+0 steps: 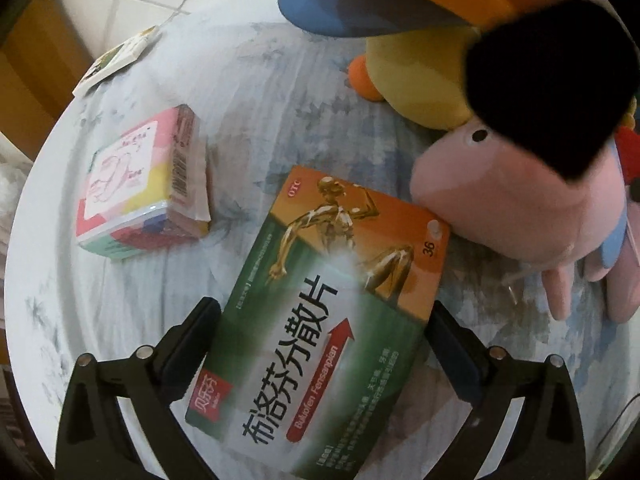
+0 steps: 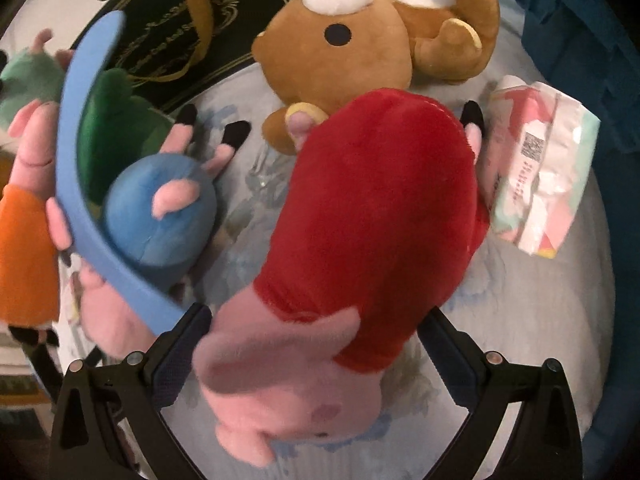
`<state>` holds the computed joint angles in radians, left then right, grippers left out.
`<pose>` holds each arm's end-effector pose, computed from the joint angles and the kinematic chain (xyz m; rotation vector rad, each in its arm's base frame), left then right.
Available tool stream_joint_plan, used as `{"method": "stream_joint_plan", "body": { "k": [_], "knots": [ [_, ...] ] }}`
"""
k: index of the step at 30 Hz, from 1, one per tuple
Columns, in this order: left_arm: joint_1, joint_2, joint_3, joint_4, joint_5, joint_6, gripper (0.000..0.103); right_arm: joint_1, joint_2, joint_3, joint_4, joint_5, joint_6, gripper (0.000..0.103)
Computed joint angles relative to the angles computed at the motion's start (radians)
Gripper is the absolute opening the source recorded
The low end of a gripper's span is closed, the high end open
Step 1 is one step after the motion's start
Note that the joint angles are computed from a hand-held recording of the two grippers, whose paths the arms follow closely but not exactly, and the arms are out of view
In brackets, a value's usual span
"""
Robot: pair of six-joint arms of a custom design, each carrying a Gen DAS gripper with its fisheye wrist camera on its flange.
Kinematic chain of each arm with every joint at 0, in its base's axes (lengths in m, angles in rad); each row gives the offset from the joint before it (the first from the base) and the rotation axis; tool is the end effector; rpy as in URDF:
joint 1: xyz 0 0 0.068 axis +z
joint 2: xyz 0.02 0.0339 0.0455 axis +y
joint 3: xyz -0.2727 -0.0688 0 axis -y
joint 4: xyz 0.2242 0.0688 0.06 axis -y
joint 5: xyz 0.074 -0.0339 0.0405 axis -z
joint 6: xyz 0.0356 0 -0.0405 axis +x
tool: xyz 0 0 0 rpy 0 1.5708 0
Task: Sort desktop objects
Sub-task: 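Grasp the green-orange medicine box with the left tool while the right grasps the pink pig plush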
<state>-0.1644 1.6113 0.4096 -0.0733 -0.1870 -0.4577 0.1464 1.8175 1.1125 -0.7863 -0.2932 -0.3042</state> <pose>0.1980 -0.0261 0.0943 -0.4480 2.7654 0.1223 0.3001 0.0546 0.1706 -0.6894 2.9291 0.4335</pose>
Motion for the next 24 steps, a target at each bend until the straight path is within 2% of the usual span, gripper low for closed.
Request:
{"method": "stream_joint_plan", "body": {
  "k": [5, 10, 12, 16, 19, 21, 23, 24],
  "knots": [
    [-0.070, -0.090, -0.031, -0.052, 0.015, -0.111, 0.095, -0.008, 0.036, -0.004, 0.020, -0.005, -0.005, 0.103],
    [-0.203, -0.209, -0.024, -0.174, -0.048, -0.251, 0.094, -0.030, -0.033, -0.038, 0.000, -0.019, -0.061, 0.085],
    [-0.265, -0.273, -0.014, -0.242, -0.082, -0.304, 0.094, -0.051, -0.064, -0.050, -0.022, -0.030, -0.094, 0.082],
    [-0.410, -0.357, 0.015, -0.366, -0.145, -0.444, 0.094, -0.110, -0.157, -0.095, -0.065, -0.038, -0.182, 0.081],
    [-0.575, -0.414, 0.041, -0.483, -0.208, -0.602, 0.094, -0.181, -0.231, -0.119, -0.116, -0.066, -0.260, 0.081],
    [-0.629, -0.440, 0.064, -0.539, -0.238, -0.649, 0.094, -0.215, -0.291, -0.130, -0.147, -0.078, -0.308, 0.081],
    [-0.614, -0.496, 0.054, -0.555, -0.245, -0.619, 0.094, -0.247, -0.354, -0.135, -0.181, -0.091, -0.353, 0.081],
    [-0.647, -0.512, 0.069, -0.586, -0.267, -0.642, 0.094, -0.274, -0.376, -0.134, -0.200, -0.101, -0.390, 0.081]
  ]
}}
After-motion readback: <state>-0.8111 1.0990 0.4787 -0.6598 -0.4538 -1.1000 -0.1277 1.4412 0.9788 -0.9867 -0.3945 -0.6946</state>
